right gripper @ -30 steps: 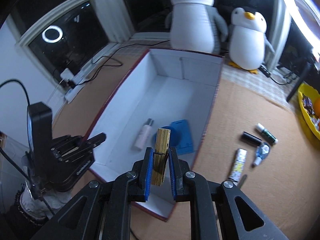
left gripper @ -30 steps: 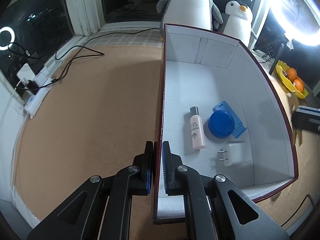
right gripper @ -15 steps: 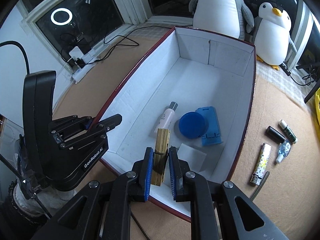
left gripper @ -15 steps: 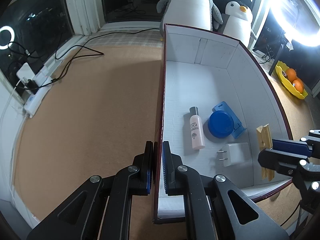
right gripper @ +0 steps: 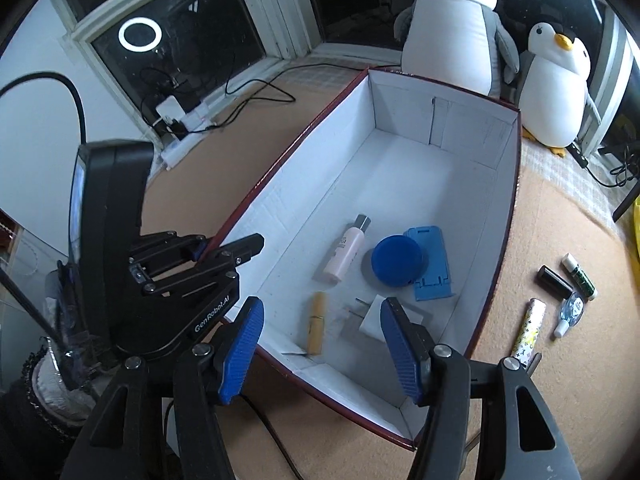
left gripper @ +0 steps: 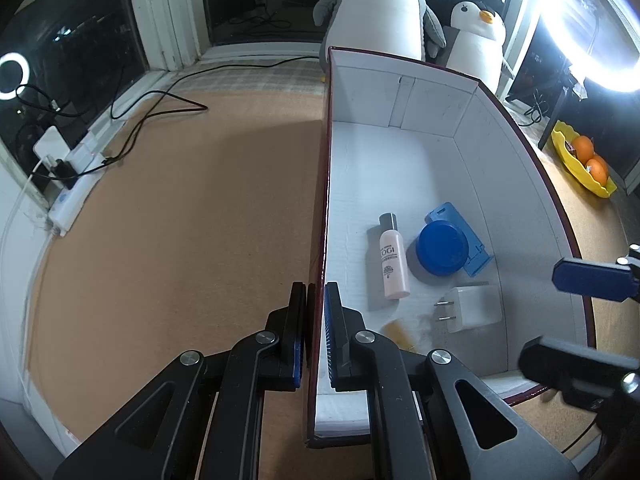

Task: Organize rigid objects
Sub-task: 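Carry the wooden clothespin into the box and release it with the right gripper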

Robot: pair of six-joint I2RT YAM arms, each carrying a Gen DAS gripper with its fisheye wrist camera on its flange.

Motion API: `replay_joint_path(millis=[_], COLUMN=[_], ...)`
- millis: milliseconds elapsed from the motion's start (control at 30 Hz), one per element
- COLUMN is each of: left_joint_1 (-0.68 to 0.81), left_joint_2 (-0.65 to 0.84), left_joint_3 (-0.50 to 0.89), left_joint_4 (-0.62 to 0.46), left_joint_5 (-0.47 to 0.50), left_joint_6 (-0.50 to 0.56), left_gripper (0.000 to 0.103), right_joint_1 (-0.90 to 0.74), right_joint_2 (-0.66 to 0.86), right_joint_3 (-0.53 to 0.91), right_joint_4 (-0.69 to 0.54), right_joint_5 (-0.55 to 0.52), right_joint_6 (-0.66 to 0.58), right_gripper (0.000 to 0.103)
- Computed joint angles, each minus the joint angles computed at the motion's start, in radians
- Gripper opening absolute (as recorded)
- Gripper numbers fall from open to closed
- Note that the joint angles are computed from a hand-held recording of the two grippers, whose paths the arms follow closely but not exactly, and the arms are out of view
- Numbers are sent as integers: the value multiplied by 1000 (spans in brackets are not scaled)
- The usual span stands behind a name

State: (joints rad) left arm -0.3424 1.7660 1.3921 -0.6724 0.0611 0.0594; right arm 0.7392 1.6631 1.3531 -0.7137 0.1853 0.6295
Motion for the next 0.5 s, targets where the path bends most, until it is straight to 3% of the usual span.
replay_joint_path(millis=[500], left_joint_1=[-1], left_joint_2=[0], left_joint_3=[-2], left_joint_4=[-1], left_joint_5=[-8], left_joint_6=[6], left_gripper=[7], right_joint_1=[-27], right_joint_2=[-113], right_joint_3=[-72], right_joint_4=[-4], right_joint_5=[41], right_joint_6=[28], right_gripper=[61])
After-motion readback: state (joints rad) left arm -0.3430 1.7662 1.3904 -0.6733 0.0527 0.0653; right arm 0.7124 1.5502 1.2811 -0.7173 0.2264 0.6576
